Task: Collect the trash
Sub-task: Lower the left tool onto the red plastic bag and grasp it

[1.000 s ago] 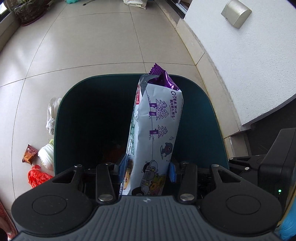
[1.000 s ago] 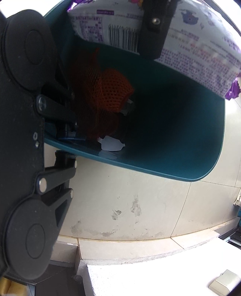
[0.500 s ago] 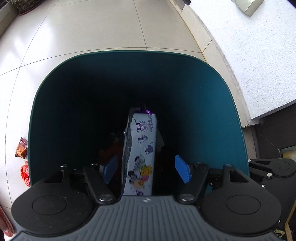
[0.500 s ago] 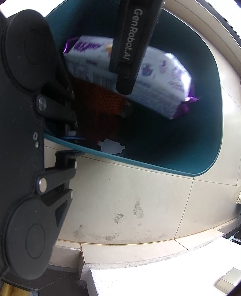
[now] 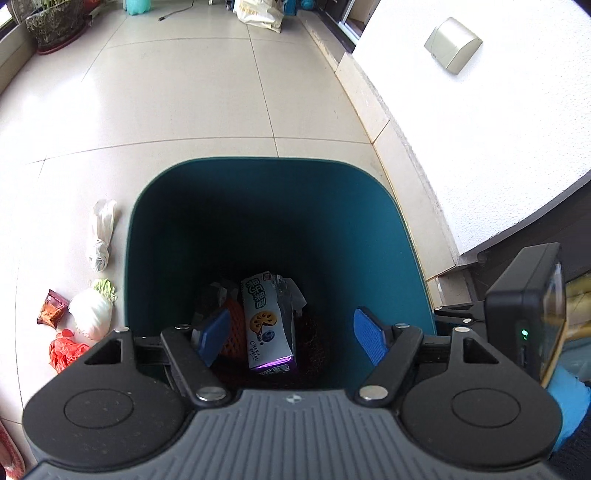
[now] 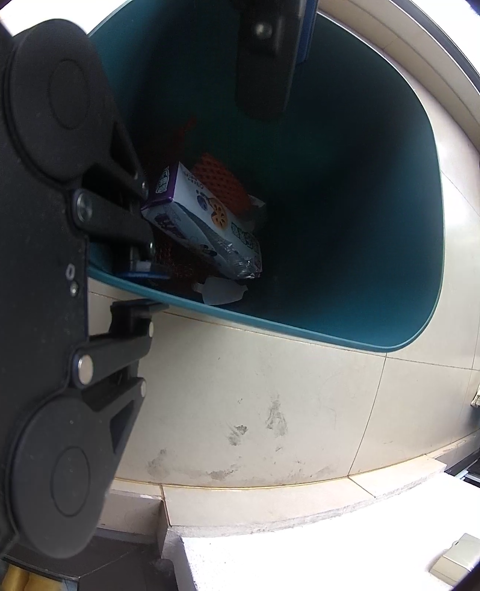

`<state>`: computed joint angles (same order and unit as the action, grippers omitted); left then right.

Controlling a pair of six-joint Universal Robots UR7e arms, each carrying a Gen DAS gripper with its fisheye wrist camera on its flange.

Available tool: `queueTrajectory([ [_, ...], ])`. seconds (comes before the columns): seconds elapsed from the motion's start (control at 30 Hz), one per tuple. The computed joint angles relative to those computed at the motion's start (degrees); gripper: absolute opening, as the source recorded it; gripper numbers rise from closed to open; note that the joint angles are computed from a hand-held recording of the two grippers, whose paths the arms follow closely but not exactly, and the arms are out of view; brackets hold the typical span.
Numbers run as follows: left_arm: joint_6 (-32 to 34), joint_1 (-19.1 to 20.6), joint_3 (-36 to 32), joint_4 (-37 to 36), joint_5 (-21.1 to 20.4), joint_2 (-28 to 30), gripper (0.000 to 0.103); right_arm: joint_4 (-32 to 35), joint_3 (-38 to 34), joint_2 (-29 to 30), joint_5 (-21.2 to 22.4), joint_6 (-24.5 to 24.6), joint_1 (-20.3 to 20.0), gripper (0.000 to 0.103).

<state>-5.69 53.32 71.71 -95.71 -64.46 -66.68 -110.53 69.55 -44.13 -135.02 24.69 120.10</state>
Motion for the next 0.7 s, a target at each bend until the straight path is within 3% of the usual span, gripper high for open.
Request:
queueTrajectory([
  [0.33, 0.75, 0.95, 0.89, -2.13, 3.61, -4.57, 0.075, 1.79, -1.71, 1.24, -1.06, 0.80, 0.61, 0.009],
  [0.7, 0.13, 6.21, 1.48, -2.19, 7.09, -9.70, 0.081, 1.46, -1.03, 1.12, -0.93, 1.62, 0.52, 0.008],
])
